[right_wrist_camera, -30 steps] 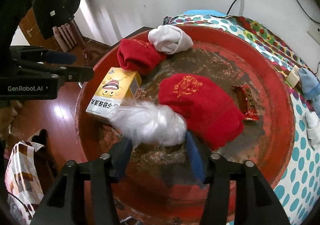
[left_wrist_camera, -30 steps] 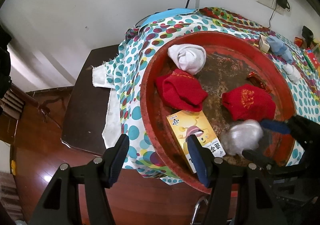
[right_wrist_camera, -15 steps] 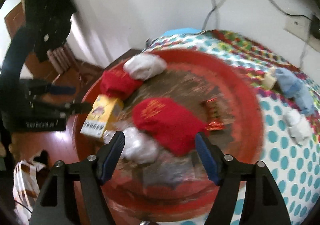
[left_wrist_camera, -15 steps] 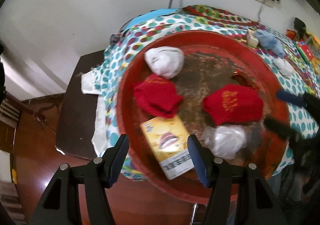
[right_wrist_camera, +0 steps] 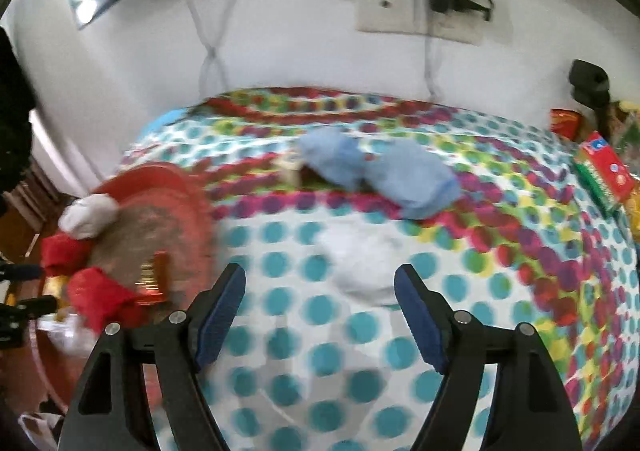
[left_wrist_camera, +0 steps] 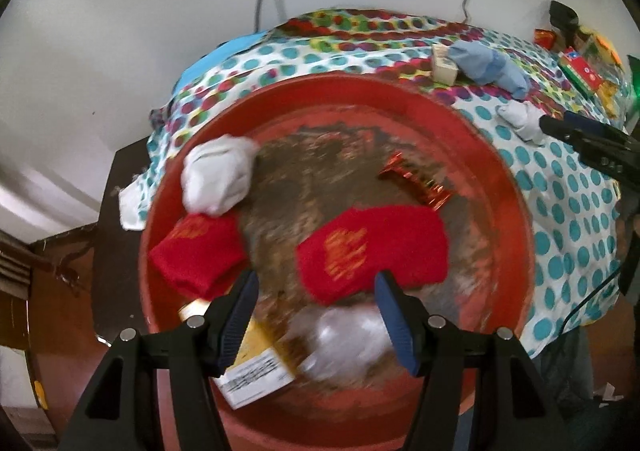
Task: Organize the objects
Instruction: 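Grasp a light-blue sock with the left tool while the right tool grasps a white sock, then lift the light-blue sock with the left tool and carry it toward the tray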
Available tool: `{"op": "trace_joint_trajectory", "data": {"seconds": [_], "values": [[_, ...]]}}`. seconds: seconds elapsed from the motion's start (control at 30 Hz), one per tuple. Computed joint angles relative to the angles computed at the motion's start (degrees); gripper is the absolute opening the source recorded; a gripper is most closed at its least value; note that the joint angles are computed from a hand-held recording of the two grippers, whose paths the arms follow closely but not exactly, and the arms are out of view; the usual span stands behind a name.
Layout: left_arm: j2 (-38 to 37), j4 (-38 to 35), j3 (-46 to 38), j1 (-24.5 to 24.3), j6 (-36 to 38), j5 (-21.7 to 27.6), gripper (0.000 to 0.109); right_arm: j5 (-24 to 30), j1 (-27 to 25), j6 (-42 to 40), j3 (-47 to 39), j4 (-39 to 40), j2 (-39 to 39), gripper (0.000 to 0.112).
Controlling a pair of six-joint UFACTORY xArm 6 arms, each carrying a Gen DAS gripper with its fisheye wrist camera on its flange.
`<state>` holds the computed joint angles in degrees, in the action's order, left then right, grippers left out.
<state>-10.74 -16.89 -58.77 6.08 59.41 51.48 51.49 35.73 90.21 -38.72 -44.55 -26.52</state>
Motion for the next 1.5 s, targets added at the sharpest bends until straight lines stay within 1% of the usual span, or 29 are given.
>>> {"op": "trace_joint_trajectory", "data": {"seconds": [0.07,0.17,0.2,0.33,0.4,0.43,0.47,0.5,0.53,0.6,0.73,0.8,0.93,1.0,1.03,1.13,1.17,1.27,1.33,1.37,1.43,1.5], "values": [[-0.2,0.3,0.2,-2.2,-1.2,0.1,0.062,-1.5,-1.7,-0.6,1.6,-0.3,-0.6,0.075],[-0.1,1.3,0.2,-5.8,-3.5,-0.2,0.062,-3.4,-4.0,-2.3,2.3,-0.3,0.7,0.075],[0.0,1.4,0.1,-6.9,-4.1,-0.4,0.062,-4.9,-4.8,-2.9,2.6,-0.3,1.0,0.075],[2.1,1.3,-1.7,-11.4,-8.9,-0.4,0.062,-8.2,-7.0,-5.7,2.9,-0.3,3.0,0.075],[4.2,2.1,-3.4,-14.3,-12.8,-0.7,0.062,-8.6,-7.3,-7.3,2.9,-0.4,4.0,0.072],[4.7,2.4,-3.7,-15.3,-13.9,-1.1,0.062,-9.3,-7.6,-8.1,3.1,-0.3,4.3,0.064],[5.7,2.8,-4.3,-16.7,-15.8,-1.8,0.062,-10.8,-8.2,-9.6,3.6,0.2,4.5,0.052],[6.8,3.3,-5.1,-18.1,-17.7,-2.4,0.062,-11.0,-8.2,-10.1,3.9,-0.4,4.6,0.049],[7.9,3.5,-6.1,-19.4,-19.2,-2.6,0.062,-10.1,-7.8,-9.9,3.9,-2.0,4.6,0.044],[10.0,3.1,-8.1,-21.8,-22.1,-2.8,0.062,-9.5,-7.6,-10.1,5.0,-3.6,3.4,0.04],[13.7,1.3,-11.9,-25.6,-26.0,-2.0,0.062,-4.3,-8.2,-9.1,8.2,-5.1,-2.2,0.04],[16.0,1.5,-14.4,-27.6,-28.8,-0.9,0.062,-3.8,-10.2,-9.6,11.5,-4.1,-6.5,0.04],[19.7,2.8,-19.0,-30.4,-35.6,0.8,0.062,-7.5,-16.4,-11.2,18.5,0.6,-15.5,0.04],[21.4,2.7,-21.6,-31.0,-39.0,1.9,0.062,-11.3,-19.5,-12.2,21.1,2.5,-18.6,0.04],[22.0,2.3,-22.7,-31.1,-39.9,2.5,0.062,-11.5,-19.7,-12.1,21.3,2.6,-18.8,0.04],[23.1,3.6,-25.0,-31.9,-43.4,1.2,0.062,-7.3,-17.0,-12.6,17.5,1.4,-13.9,0.046],[23.9,4.8,-26.0,-32.3,-44.7,0.5,0.062,-6.2,-16.4,-12.8,16.7,1.1,-13.1,0.046],[26.8,7.8,-29.0,-33.2,-47.5,1.1,0.062,-7.8,-17.3,-13.3,17.7,1.7,-14.3,0.046],[27.9,9.1,-29.4,-33.5,-48.7,1.4,0.062,-7.8,-17.2,-13.3,17.8,1.8,-14.5,0.046],[27.9,10.2,-28.7,-33.8,-49.1,0.6,0.062,-7.4,-17.2,-13.5,17.8,1.7,-14.5,0.046],[25.9,11.4,-24.7,-34.3,-48.5,-4.4,0.062,-7.0,-17.0,-13.8,17.9,1.9,-15.0,0.046],[24.5,11.1,-21.9,-34.5,-46.7,-7.3,0.062,-6.9,-16.8,-13.5,17.6,1.7,-14.5,0.047]]}}
